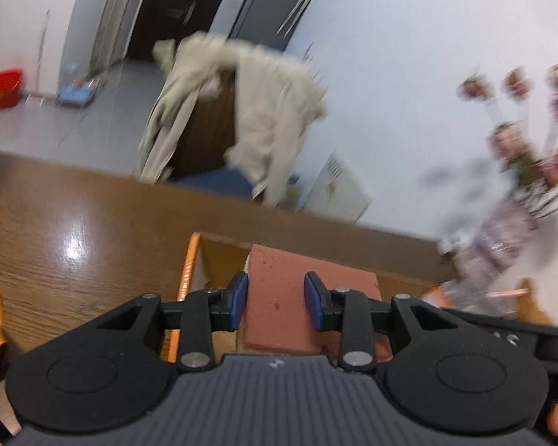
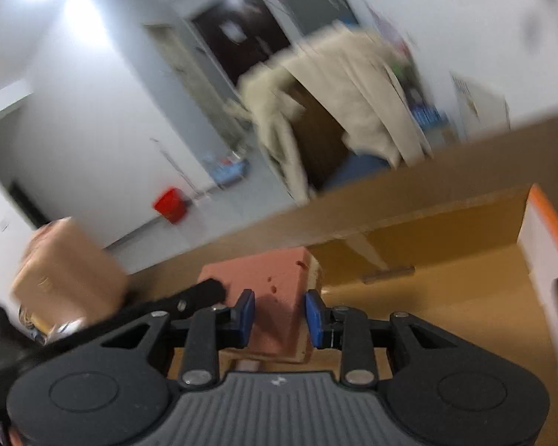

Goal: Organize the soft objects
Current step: 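Carry the pink sponge into the cardboard box and open both grippers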

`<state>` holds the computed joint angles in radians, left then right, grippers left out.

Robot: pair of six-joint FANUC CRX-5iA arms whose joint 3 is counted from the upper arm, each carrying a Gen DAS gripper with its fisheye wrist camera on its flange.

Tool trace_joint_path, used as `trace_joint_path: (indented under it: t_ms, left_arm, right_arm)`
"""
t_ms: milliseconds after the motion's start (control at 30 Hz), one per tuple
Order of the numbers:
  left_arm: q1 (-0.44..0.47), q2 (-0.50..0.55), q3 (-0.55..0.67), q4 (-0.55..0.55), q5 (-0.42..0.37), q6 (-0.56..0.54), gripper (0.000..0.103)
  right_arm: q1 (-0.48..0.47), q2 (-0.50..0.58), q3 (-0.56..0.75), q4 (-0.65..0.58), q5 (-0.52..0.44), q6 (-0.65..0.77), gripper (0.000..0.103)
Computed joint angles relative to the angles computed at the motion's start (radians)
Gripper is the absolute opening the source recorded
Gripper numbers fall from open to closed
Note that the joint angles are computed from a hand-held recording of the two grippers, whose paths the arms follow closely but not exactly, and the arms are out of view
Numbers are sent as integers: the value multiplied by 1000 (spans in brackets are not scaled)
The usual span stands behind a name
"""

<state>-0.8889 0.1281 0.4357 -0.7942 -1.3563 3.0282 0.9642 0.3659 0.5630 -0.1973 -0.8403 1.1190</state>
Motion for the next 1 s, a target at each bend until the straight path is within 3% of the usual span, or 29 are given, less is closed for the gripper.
trace_joint_path:
  t_ms: [67, 100, 167, 300, 433, 533, 667, 733, 800, 867, 1000]
  left_arm:
    - [62, 17, -4, 70, 9, -98, 34]
    - [77, 25, 1, 85, 2, -124, 34]
    - [65, -5, -44, 57, 27, -104, 34]
    - [9, -7, -10, -13, -54, -87, 39]
    - [-108, 4, 71, -123, -168, -94, 43]
    - [-261, 40, 162, -272, -284, -118, 51]
    - [-451, 104, 272, -423, -385, -175, 73]
    - [-547, 161, 347, -500, -453, -228, 74]
    - [-634, 221, 413, -588, -515, -273, 86]
    - [-708, 275, 468, -661, -569, -291, 91]
    - [-822, 372, 545, -768, -647, -334, 102]
  right_arm:
    - [-10, 96, 82, 19, -35, -48, 27]
    - [-6, 131, 108, 47, -57, -67, 20]
    - [3, 190, 156, 87, -103, -93, 19]
    - [9, 173, 136, 89, -82, -75, 20]
    - [21, 61, 25, 144, -26, -81, 23]
    - [37, -91, -129, 201, 54, -97, 31]
    - [79, -285, -317, 323, 115, -133, 49]
    - [129, -417, -468, 459, 172, -214, 55]
    - [182, -538, -618, 627, 224, -328, 69]
    - [234, -652, -779, 841, 263, -482, 73]
    - [366, -878, -1090, 1286, 204, -820, 85]
